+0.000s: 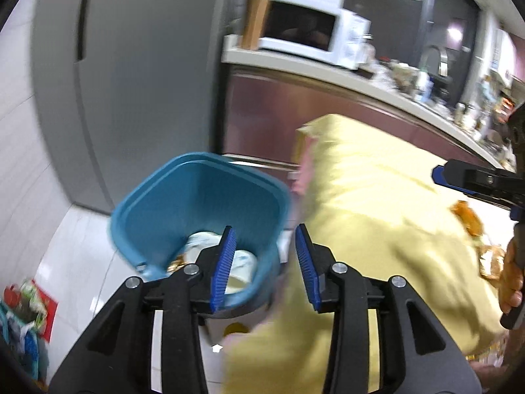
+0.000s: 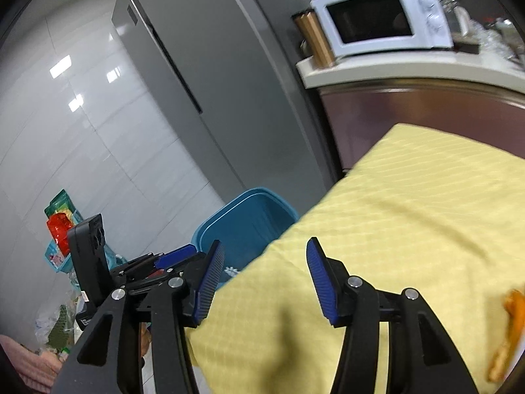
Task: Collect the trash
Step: 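Move both tools back over the table toward the remaining trash, then grasp the gold foil wrapper with the left tool while the right tool grasps the white tissue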
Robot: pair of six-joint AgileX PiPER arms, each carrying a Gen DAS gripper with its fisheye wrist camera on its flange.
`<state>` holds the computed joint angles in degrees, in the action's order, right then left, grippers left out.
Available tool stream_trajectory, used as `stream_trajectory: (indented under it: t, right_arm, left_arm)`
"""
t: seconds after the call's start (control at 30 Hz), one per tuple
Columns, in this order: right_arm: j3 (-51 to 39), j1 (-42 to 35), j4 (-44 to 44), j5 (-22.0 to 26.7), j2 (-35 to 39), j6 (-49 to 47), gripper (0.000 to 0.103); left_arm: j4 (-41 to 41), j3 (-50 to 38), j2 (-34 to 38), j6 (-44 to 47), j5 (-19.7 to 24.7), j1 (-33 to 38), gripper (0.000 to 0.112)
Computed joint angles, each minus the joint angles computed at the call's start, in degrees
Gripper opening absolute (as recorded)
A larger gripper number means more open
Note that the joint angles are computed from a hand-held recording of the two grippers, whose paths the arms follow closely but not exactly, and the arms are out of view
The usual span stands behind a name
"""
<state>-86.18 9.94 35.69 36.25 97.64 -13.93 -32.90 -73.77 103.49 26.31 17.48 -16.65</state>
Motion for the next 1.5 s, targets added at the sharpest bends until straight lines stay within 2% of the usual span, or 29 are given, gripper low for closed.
stream_trajectory:
  t: [0.1, 0.3, 0.47, 0.57, 0.67, 0.8, 0.97, 1.1, 1.17, 1.4, 1.5]
  right_arm:
    - [6.4, -1.2, -1.2, -2.6, -5.7, 0.3, 0.050]
    - [20.0, -8.4, -4.2, -5.8, -19.7, 2.8, 0.051]
    - [27.8, -16.8, -5.8, -6.0, -27.8, 5.1, 0.052]
    - [32.0, -23.7, -3.0, -4.6, -31.6, 2.3, 0.052]
    - [35.3, -29.0, -0.6, -3.3, -34.0, -0.5, 0.052]
    - [39.0, -34.3, 3.8, -1.1, -36.0, -5.2, 0.052]
    - [43.7, -40.3, 9.0, 2.5, -39.2, -11.0, 0.053]
    - [46.4, -44.8, 12.4, 5.4, -40.8, -15.4, 0.053]
    - [47.7, -48.1, 15.1, 8.1, -41.2, -18.6, 0.053]
    - [51.5, -55.9, 19.3, 14.9, -42.7, -24.7, 0.053]
    - [53.0, -56.8, 20.0, 16.3, -43.3, -26.2, 0.052]
  left_arm:
    - [-6.4, -0.9, -0.5, 7.0, 2.2, -3.1, 0.038]
    - [-12.8, -2.7, 0.2, 15.2, 4.2, -10.7, 0.038]
    - [-16.1, -5.6, 1.6, 19.9, 7.2, -17.5, 0.038]
    - [-19.8, -7.2, 2.8, 24.3, 9.8, -21.0, 0.038]
    - [-13.9, -10.1, 4.5, 19.0, 9.6, -24.5, 0.039]
    - [-12.1, -14.2, 7.0, 16.9, 11.9, -27.3, 0.039]
    - [-7.6, -26.0, 14.1, 10.4, 17.7, -28.8, 0.039]
    - [-7.5, -30.1, 16.3, 10.2, 21.3, -29.4, 0.042]
    - [-8.4, -28.9, 15.6, 13.5, 20.9, -30.6, 0.046]
    - [-10.2, -21.9, 13.0, 24.6, 19.7, -33.9, 0.047]
    - [-3.6, -20.3, 12.6, 21.6, 15.1, -36.8, 0.047]
